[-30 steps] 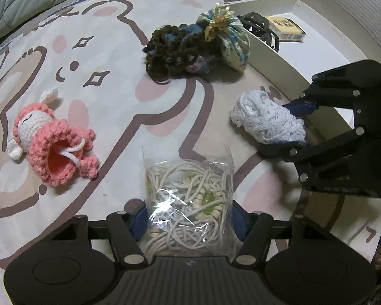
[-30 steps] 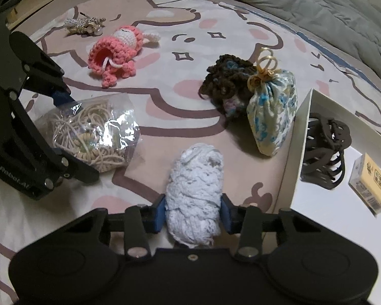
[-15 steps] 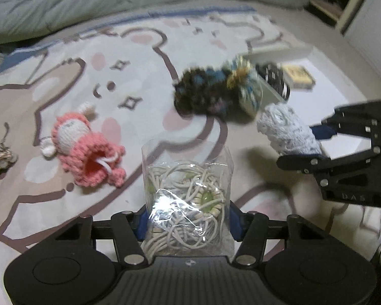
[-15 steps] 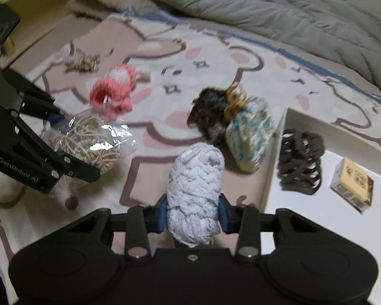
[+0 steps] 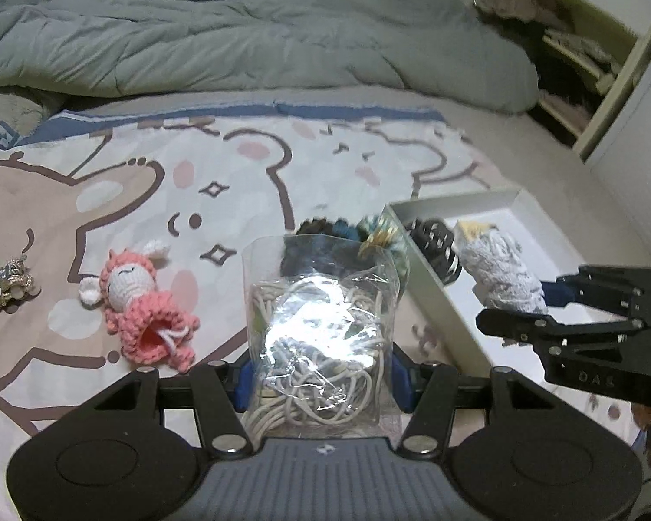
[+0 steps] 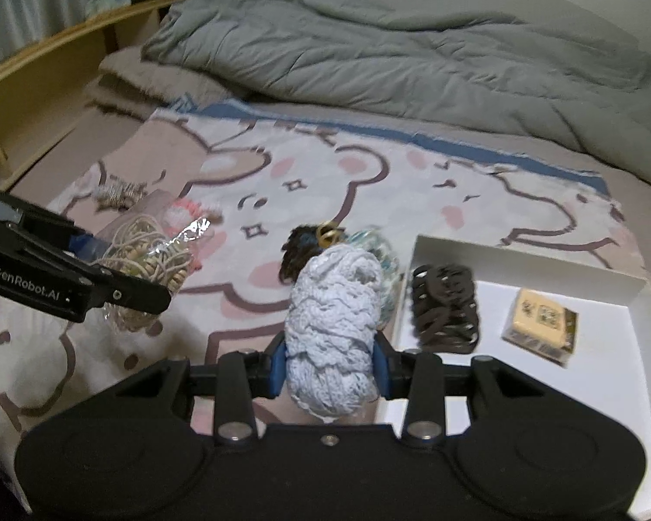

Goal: Organize objects
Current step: 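Lower the cable bag and knitted pouch into the white box and open both tools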

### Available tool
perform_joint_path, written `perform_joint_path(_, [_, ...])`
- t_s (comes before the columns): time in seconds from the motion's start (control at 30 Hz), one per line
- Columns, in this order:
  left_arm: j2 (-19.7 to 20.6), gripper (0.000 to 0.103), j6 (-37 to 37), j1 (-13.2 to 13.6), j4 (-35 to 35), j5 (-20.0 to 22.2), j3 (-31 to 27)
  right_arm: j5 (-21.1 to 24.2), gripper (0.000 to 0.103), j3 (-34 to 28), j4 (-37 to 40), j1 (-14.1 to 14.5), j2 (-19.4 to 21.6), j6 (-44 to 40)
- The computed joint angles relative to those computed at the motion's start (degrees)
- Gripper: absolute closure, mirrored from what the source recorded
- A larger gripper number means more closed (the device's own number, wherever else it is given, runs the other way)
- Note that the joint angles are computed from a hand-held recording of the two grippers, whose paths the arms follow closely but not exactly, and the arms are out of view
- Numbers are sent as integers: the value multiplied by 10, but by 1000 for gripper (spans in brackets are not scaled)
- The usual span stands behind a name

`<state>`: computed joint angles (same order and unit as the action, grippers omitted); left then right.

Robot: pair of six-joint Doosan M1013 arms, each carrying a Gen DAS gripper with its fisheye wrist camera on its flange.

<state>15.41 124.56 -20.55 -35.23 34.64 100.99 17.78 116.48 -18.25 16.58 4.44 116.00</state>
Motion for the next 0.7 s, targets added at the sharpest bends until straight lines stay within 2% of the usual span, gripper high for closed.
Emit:
perform_joint_path(0.17, [-6,45,-5,-5,-31,-15,4,-16,63,12,-73,-3,-19,73])
perform_joint_path(0.27, [-9,45,5,-8,-57,-23,6,-24,63,18,-70,-10,-27,78])
perform_joint_path(0.7, [-10,45,65,-39,-194,-43,13,-22,63,44,-149,-41,-55,173])
